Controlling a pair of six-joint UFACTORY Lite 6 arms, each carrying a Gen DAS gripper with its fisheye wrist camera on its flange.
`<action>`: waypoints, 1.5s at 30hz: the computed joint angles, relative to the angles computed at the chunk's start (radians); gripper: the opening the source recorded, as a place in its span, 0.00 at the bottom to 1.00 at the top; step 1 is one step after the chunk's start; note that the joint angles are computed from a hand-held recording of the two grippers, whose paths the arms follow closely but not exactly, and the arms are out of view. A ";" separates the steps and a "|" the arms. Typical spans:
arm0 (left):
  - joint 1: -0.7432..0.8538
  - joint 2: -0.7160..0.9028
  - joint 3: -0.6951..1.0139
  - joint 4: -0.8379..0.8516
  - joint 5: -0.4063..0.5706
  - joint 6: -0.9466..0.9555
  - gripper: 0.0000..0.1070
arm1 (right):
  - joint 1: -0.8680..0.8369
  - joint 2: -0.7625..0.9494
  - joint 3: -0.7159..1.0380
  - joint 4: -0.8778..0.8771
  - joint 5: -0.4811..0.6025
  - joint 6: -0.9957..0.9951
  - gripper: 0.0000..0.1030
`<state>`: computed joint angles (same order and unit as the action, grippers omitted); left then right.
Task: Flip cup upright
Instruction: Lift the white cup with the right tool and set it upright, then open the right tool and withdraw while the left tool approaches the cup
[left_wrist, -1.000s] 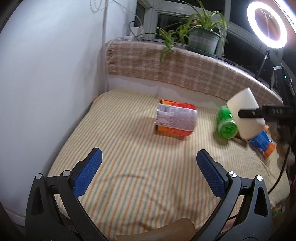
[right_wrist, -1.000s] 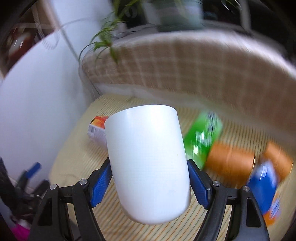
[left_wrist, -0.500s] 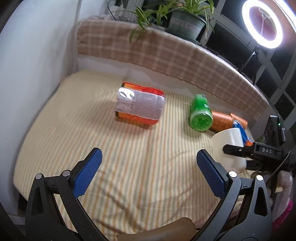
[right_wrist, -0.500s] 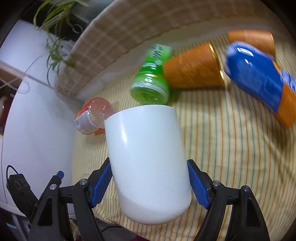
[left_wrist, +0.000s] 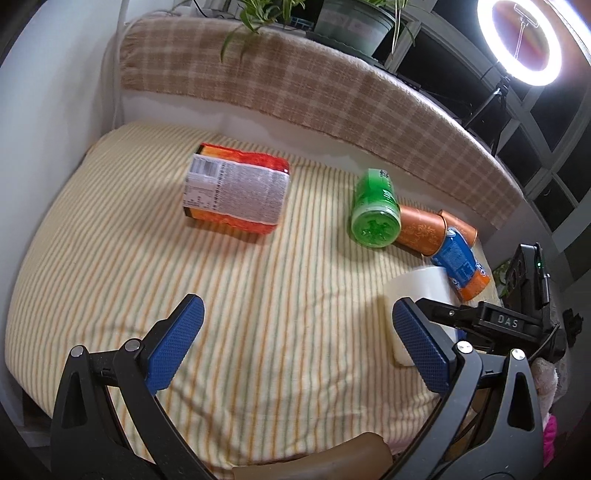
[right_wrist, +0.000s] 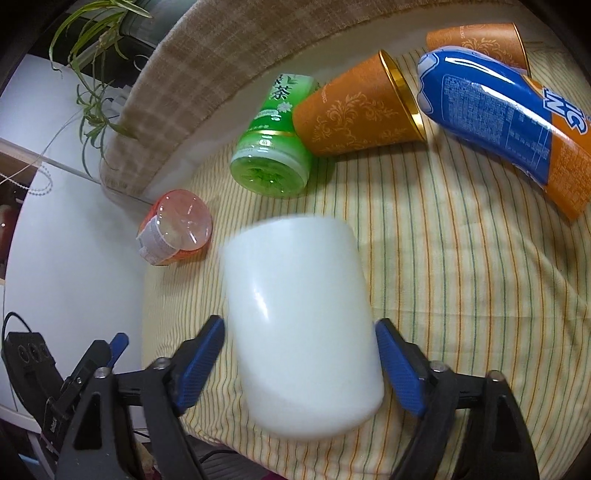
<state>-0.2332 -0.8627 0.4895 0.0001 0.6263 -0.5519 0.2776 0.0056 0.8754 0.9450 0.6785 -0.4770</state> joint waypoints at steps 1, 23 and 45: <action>-0.002 0.011 0.006 -0.012 -0.003 0.007 0.96 | -0.004 -0.005 0.000 0.001 0.005 -0.012 0.90; -0.112 0.435 0.187 -0.460 -0.145 0.245 0.96 | -0.362 -0.739 -0.263 -0.366 0.157 -0.035 0.91; -0.142 0.761 0.328 -0.651 -0.203 0.394 0.91 | -0.611 -0.796 -0.347 -0.285 0.270 -0.216 0.91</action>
<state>-0.3749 -0.1018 0.8173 -0.6513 0.4230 -0.1578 -0.3339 -0.7902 0.5283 0.6596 0.9482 -0.6934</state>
